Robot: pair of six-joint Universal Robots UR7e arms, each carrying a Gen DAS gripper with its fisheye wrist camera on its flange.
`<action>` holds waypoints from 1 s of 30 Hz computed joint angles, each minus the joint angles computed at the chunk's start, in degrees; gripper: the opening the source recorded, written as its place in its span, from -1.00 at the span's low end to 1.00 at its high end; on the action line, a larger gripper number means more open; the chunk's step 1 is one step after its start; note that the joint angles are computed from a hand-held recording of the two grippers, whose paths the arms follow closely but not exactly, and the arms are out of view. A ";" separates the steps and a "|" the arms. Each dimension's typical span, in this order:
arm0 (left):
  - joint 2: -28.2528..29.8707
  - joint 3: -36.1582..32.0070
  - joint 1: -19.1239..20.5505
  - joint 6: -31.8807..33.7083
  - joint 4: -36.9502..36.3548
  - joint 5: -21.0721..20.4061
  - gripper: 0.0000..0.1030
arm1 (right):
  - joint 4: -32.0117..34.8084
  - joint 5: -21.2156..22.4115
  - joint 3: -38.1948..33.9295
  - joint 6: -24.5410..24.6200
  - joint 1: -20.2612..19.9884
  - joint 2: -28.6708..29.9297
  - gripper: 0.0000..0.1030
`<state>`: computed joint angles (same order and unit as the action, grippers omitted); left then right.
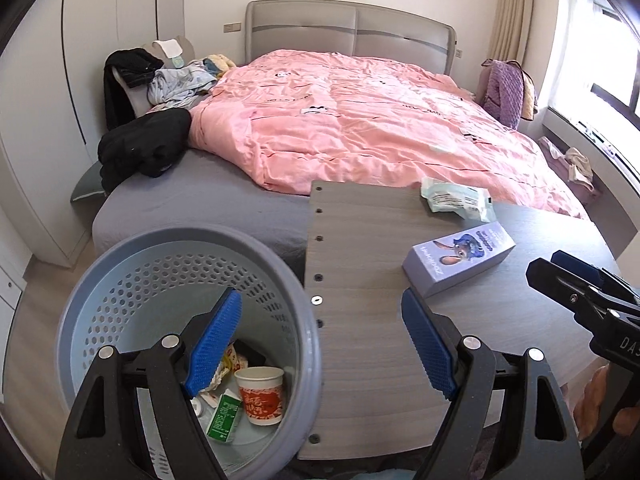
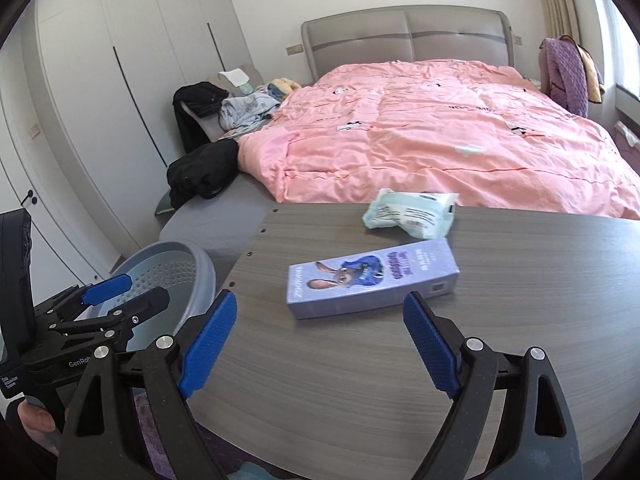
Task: Collect trash
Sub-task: 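Move both open tools from the basket to the purple box and tissue pack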
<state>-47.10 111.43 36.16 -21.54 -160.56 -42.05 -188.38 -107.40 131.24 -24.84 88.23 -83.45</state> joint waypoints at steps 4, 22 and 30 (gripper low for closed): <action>3.32 -3.66 -0.31 2.64 0.95 -1.25 0.53 | 1.45 0.88 0.55 0.52 -3.62 -3.03 0.67; 14.91 -20.20 1.14 21.18 7.62 -12.88 0.61 | 5.59 5.70 0.52 1.68 -12.68 -11.53 0.73; 17.61 -25.44 3.58 25.81 11.10 -20.05 0.61 | 6.44 8.54 1.45 1.99 -15.29 -13.94 0.73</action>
